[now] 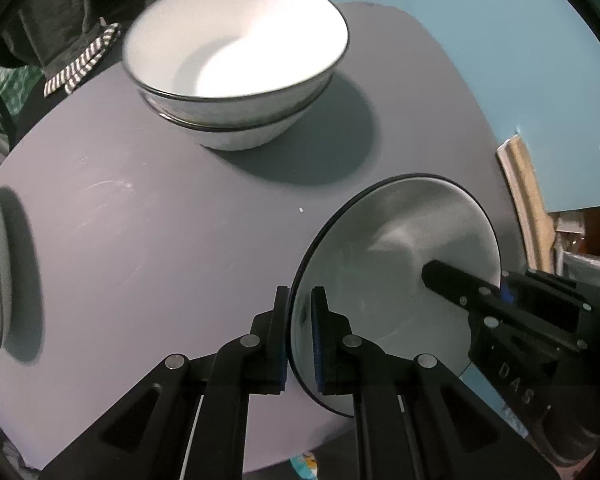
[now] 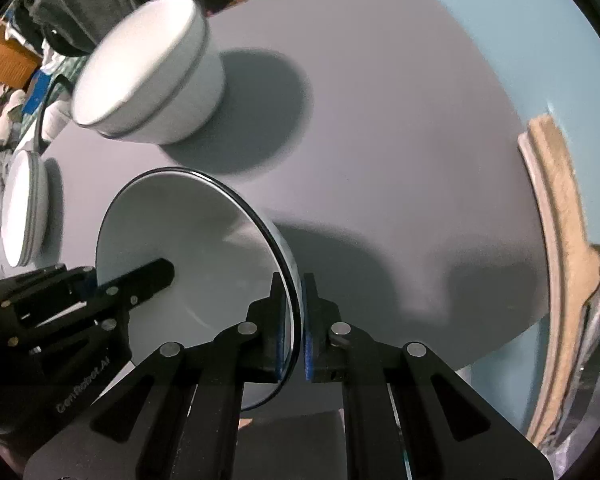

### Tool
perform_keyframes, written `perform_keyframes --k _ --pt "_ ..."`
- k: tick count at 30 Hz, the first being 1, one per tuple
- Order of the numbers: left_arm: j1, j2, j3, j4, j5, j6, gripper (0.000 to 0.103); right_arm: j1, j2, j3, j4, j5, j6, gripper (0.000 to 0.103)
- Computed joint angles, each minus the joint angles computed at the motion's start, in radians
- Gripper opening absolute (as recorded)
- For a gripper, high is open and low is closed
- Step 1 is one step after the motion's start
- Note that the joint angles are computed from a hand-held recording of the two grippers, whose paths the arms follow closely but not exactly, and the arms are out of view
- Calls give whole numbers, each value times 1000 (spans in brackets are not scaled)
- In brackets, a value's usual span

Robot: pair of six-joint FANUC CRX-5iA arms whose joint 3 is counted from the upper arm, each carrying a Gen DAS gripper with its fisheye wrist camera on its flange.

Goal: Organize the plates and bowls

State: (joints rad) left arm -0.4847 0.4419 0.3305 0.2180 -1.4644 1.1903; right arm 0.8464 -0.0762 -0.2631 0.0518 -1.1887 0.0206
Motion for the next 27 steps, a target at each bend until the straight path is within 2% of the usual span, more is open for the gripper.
perform_keyframes --k 7,11,17,27 --pt "33 -12 54 14 -23 30 9 -19 41 119 34 -68 71 7" --pt "40 7 121 21 -18 53 9 -34 29 131 62 -83 110 7" --pt "42 76 260 27 -22 87 9 -111 50 173 77 -70 220 7" --pt "33 244 512 -22 -91 150 9 -223 176 306 32 -75 361 7"
